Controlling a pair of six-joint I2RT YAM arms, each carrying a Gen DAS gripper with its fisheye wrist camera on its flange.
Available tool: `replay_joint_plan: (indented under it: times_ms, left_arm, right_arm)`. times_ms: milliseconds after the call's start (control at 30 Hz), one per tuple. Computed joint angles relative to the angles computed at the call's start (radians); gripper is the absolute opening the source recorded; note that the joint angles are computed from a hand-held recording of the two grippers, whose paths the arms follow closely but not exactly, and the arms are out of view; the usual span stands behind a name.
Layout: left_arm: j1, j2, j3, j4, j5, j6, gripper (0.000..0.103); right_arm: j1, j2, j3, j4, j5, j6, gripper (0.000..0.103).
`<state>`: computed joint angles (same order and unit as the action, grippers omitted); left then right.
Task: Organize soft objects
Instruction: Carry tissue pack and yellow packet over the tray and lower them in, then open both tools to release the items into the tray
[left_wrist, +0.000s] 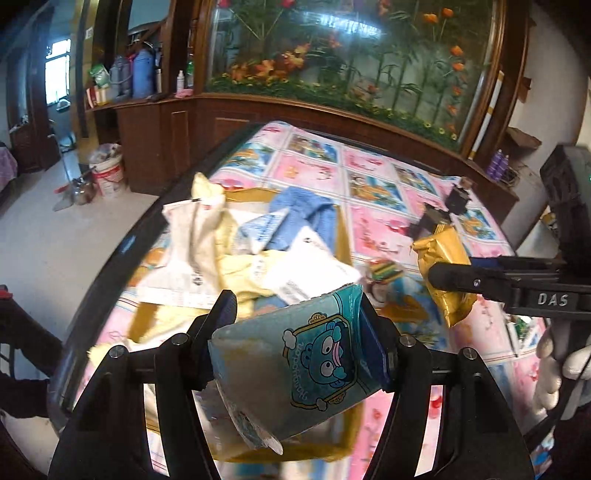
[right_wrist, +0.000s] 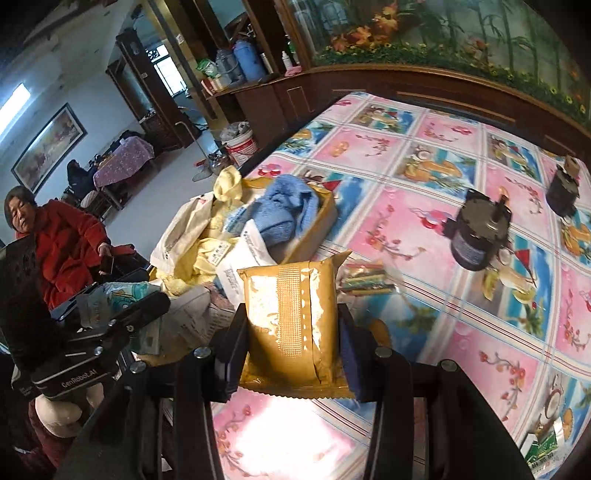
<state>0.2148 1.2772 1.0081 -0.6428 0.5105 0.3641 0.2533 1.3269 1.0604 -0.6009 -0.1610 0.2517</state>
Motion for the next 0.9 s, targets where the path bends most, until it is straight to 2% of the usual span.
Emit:
replay_joint_plan:
  times_ms: [267, 500, 700, 900]
  left_arm:
    - [0.030, 0.047, -0.040, 0.143, -0.098, 0.012, 0.064]
    - [0.021, 0.087, -0.067, 0.234, -0.155, 0.003, 0.064]
    - [0.023, 0.124, -0.059, 0.255, -0.154, -0.003, 0.064]
    - [0.022, 0.156, -0.045, 0.268, -0.156, -0.008, 0.064]
  right_arm:
    - [0.130, 0.226, 0.203, 0.012, 0.074, 0.038, 0.044]
    - [0.156, 0.402, 0.342, 0.016, 0.076, 0.063, 0.044]
    - [0.161, 0.523, 0.458, 0.003, 0.065, 0.090, 0.044]
    - [0.168, 0.621, 0.558, -0.023, 0.099, 0.086, 0.044]
